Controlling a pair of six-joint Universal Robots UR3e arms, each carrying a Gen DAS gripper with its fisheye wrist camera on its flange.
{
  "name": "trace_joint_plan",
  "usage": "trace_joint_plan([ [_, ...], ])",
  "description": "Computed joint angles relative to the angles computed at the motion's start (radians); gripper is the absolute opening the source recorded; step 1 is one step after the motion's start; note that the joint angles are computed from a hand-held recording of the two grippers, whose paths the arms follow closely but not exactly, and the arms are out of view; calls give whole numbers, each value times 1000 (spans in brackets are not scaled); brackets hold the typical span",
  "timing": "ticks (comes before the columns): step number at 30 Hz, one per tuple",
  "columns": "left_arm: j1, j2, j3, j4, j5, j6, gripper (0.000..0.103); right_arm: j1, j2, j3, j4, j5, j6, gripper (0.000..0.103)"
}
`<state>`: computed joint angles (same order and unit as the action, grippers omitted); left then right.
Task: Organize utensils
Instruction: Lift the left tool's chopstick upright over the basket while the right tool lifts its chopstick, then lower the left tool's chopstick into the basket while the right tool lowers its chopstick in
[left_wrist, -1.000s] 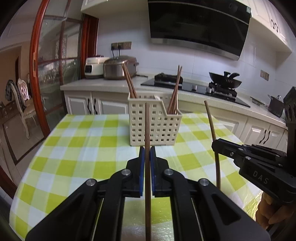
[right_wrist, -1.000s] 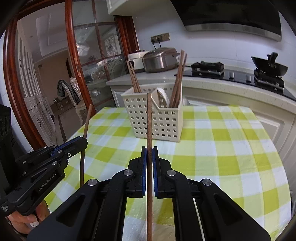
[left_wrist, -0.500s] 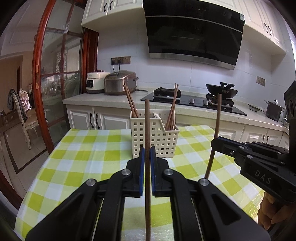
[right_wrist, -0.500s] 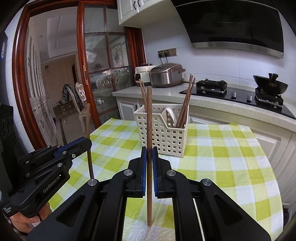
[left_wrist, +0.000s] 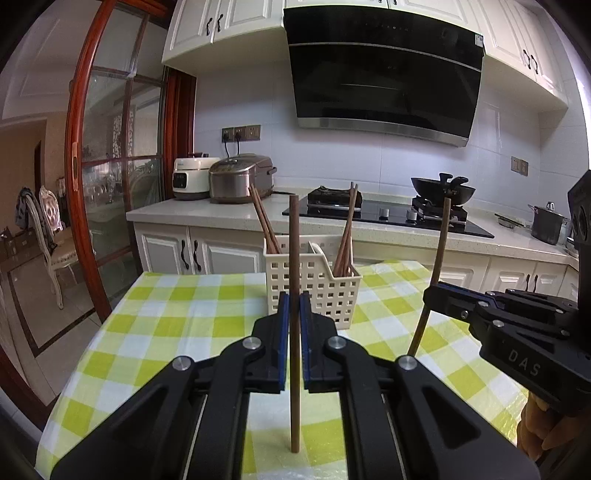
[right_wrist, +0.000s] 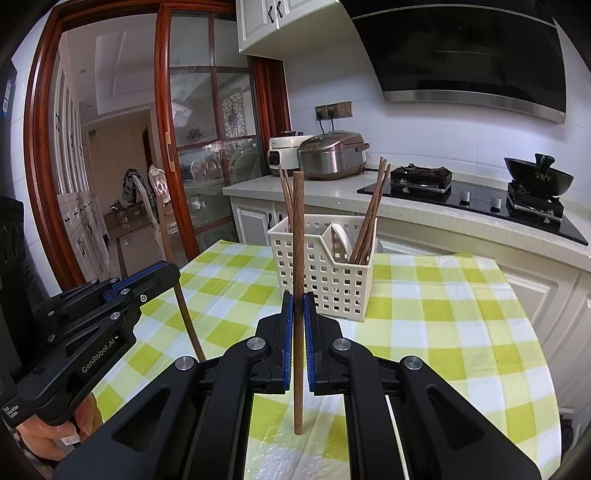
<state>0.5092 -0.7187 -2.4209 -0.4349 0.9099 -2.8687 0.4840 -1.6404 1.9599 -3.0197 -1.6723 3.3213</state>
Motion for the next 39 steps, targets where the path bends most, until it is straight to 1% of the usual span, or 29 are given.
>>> trace_joint_plan([
  [5,-38,-59,18,82,22,-24,6,7,24,-40,3,-9,-12,7],
  [9,-104,-149,54,198,72,-52,6,1,48,-85,3,-7,-26,7],
  [12,-127,-211,103,235,81,-60,6,-8,67,-135,5,-7,-42,7],
  [15,-119,-265,171,215,46,-71,6,-46,82,-192,22,34,-51,7],
  [17,-132,-322,231,209,43,-80,6,-77,91,-229,43,72,-53,7],
  [18,-150,-354,261,224,59,-86,6,-92,102,-253,52,88,-57,7],
  [22,-229,-484,406,267,129,-107,6,-123,152,-360,84,96,-79,7],
  [25,-276,-573,523,272,171,-125,6,-155,194,-457,119,118,-87,7],
  [29,-316,-693,700,233,208,-153,6,-194,253,-578,169,143,-91,7],
  [35,-371,-869,965,179,281,-197,6,-221,345,-747,228,142,-108,7],
  [39,-397,-976,1116,143,320,-209,6,-230,406,-839,260,146,-109,7],
])
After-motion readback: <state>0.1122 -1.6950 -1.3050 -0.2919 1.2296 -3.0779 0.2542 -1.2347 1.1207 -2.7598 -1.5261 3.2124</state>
